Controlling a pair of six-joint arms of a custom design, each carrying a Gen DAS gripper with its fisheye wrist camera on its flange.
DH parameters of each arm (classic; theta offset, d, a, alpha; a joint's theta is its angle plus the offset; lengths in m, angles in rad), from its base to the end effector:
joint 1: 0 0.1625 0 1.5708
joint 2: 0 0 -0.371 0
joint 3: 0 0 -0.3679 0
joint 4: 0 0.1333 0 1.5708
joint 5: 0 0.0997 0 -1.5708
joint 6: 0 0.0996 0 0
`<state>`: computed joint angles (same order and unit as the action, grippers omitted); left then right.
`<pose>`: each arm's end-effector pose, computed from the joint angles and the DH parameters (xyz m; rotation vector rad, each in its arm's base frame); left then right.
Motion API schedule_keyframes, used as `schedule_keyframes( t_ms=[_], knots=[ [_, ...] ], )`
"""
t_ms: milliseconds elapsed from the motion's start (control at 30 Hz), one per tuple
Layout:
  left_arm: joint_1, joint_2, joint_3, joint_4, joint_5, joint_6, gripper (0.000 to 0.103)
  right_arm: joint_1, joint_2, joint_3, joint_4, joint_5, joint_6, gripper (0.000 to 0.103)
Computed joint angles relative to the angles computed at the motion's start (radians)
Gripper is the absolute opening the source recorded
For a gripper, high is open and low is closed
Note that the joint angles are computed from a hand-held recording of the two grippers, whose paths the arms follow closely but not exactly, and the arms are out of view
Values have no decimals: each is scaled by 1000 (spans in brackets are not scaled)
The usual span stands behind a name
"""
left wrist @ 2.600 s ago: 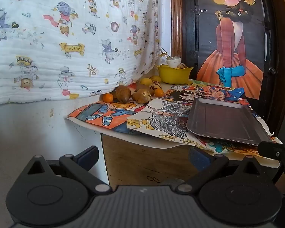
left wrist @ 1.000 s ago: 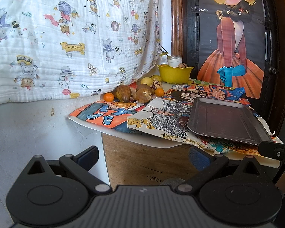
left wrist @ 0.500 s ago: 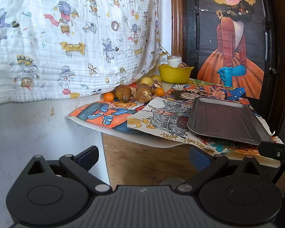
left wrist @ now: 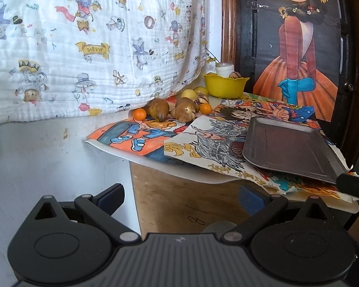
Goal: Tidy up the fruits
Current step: 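Move both tools toward the fruit pile beside the cloth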
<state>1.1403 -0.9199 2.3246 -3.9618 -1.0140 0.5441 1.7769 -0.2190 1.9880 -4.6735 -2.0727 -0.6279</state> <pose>-0.0026 -0.4512 0.1313 0.7599 2.1836 -1.1891 0.1650 -0.3721 -0.0412 0.4420 -1.9964 1.4351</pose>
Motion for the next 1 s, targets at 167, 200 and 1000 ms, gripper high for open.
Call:
schedule_keyframes(
  t_ms=[167, 200, 1000],
  knots=[
    [11, 7, -47, 14, -2, 37, 103, -39, -61, 29, 55, 59, -11, 103],
    [13, 5, -59, 26, -2, 42, 103, -46, -75, 35, 70, 72, -14, 103],
    [71, 122, -544, 473, -146, 147, 103, -126, -453, -308, 1219, 365, -71, 102]
  ],
)
